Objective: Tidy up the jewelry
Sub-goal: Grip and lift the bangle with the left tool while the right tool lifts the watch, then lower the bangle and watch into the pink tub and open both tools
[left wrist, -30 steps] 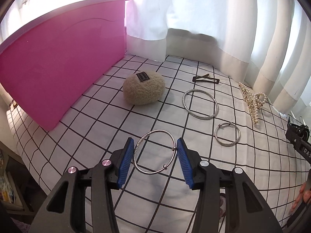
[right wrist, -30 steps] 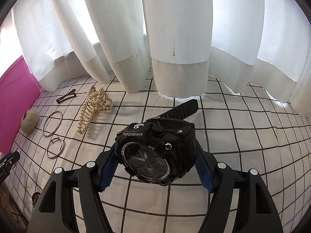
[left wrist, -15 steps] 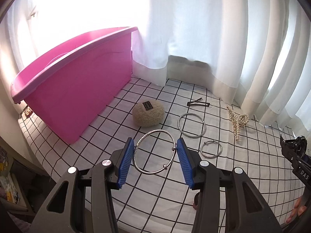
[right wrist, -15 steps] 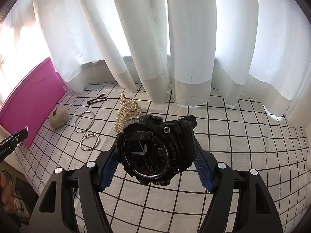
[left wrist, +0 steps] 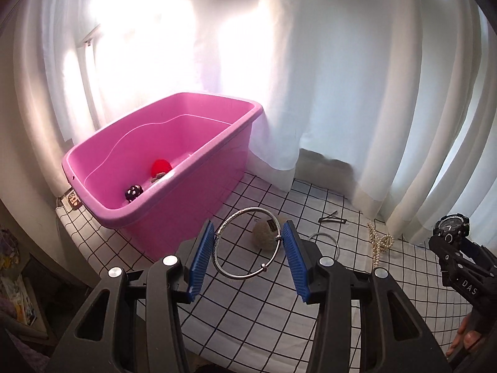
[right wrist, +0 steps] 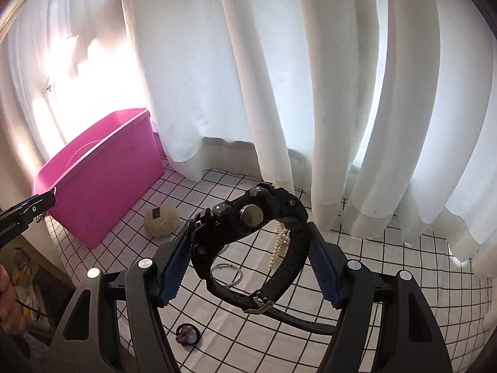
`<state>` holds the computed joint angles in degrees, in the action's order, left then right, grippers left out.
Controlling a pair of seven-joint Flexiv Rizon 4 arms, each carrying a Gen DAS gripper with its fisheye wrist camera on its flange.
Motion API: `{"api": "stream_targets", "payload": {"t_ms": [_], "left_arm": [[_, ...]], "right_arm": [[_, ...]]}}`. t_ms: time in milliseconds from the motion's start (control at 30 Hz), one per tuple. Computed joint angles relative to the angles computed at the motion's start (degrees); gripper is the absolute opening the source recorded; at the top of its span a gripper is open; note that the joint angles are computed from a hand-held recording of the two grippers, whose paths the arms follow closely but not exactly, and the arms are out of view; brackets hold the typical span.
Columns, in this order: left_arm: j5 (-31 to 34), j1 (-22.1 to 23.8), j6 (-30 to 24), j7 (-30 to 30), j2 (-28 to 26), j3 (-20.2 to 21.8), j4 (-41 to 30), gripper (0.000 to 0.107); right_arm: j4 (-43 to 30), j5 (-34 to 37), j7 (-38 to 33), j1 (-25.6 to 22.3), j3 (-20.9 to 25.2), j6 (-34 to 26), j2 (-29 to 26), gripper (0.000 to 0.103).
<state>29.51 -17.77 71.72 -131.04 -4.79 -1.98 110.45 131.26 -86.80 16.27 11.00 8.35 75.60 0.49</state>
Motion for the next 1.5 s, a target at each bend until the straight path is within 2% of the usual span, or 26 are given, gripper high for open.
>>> {"api": "stream_targets", "payload": {"t_ms": [100, 333, 500, 633, 833, 933, 1133, 1333, 1500], "left_arm": [[-4.69, 2.2, 3.06, 5.8, 0.15, 0.42, 0.99, 0.045], [-22.42, 7.99, 10.05, 26.45, 0.0, 0.73, 3.97, 0.045], [-32.57, 11.56, 11.71, 39.02, -1.52, 0.62, 3.5, 0.045], [-37.21, 13.65, 12.21, 45.11, -3.32, 1.11, 1.68, 0.045], [-40.34, 15.85, 10.83, 49.95, -7.02, 1.74, -2.03, 0.045], [-41.6, 16.89, 9.99, 51.63, -9.18, 1.69, -3.68, 0.045], [-40.53, 16.73, 6.13, 50.85, -13.3, 3.57, -7.76, 0.045], [-39.21, 16.76, 1.76, 49.74, -16.33, 4.4, -11.4, 0.045], [-37.43, 16.38, -2.67, 48.21, -18.05, 5.25, -14.28, 0.045]], "right_arm": [[-4.28, 1.84, -1.6, 2.23, 0.84, -2.44, -2.48, 0.068], [-17.08, 4.43, -3.96, 9.16, 0.16, -5.37, -10.73, 0.068], [-27.5, 5.6, -5.67, 14.57, -2.04, -5.52, -17.55, 0.068], [-36.25, 9.81, -10.38, 18.71, -4.26, -5.24, -23.6, 0.068], [-48.51, 21.1, -22.24, 23.16, -5.54, -6.07, -32.17, 0.068], [-54.21, 27.73, -29.57, 24.18, -4.75, -7.61, -36.01, 0.068], [-65.92, 39.58, -43.01, 25.72, -2.64, -12.88, -43.42, 0.068], [-78.28, 49.56, -54.31, 27.08, -0.68, -21.4, -50.4, 0.068], [-93.42, 56.02, -62.46, 29.09, -0.18, -33.36, -58.21, 0.068]]}}
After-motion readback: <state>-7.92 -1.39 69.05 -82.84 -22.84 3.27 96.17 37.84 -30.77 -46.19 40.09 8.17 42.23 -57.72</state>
